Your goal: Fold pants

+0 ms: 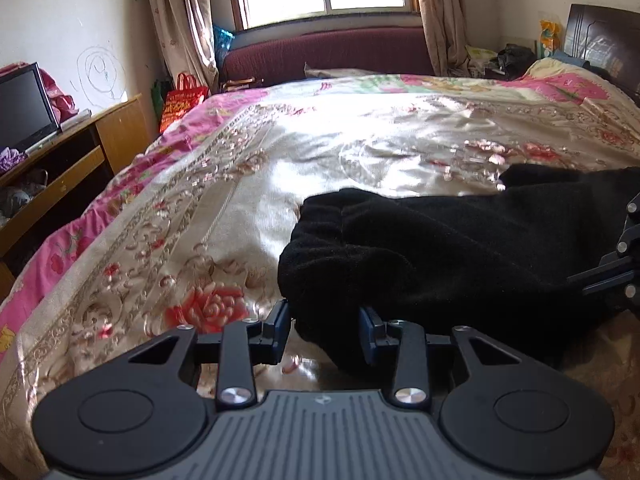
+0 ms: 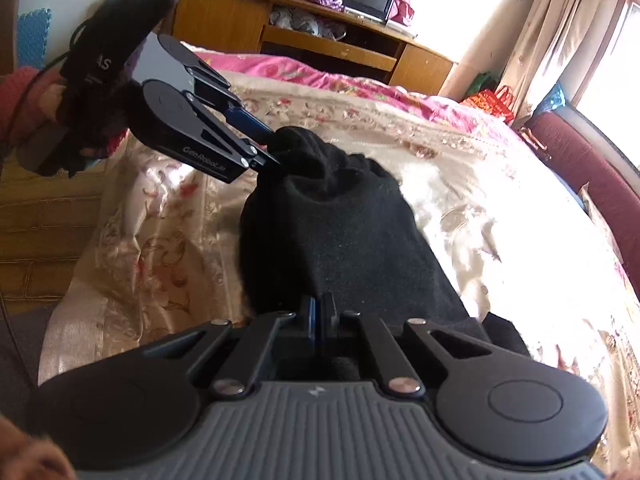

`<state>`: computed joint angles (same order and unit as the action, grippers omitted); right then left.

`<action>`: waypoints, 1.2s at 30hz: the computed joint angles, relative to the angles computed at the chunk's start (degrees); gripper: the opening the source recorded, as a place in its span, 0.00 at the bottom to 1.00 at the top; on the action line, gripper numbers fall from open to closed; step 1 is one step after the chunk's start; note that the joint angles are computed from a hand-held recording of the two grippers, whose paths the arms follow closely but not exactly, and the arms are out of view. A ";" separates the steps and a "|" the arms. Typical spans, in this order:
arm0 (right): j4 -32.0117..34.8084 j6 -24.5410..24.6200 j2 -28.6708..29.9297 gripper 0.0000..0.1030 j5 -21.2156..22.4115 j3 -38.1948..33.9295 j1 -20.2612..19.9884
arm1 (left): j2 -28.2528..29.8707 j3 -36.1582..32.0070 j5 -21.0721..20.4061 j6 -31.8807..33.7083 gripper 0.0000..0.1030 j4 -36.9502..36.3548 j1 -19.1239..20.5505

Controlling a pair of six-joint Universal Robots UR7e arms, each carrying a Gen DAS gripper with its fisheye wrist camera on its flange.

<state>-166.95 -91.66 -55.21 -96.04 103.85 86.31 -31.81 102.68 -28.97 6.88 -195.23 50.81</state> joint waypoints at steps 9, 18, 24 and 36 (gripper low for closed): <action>1.65 4.94 -0.23 0.22 1.34 -0.49 -1.47 | 0.62 0.48 8.20 -1.70 0.55 3.85 -2.20; -4.55 17.40 -3.41 0.24 -2.52 -1.61 -6.44 | 4.64 -3.39 6.85 2.91 0.56 -0.47 -4.69; -1.74 28.01 -7.16 0.24 -2.57 -3.36 -10.29 | 7.49 -8.97 5.75 -5.01 0.53 20.49 -3.95; -3.96 51.59 -2.98 0.25 -2.93 -26.38 -19.30 | 21.66 -33.41 -10.56 11.71 0.55 19.55 -7.29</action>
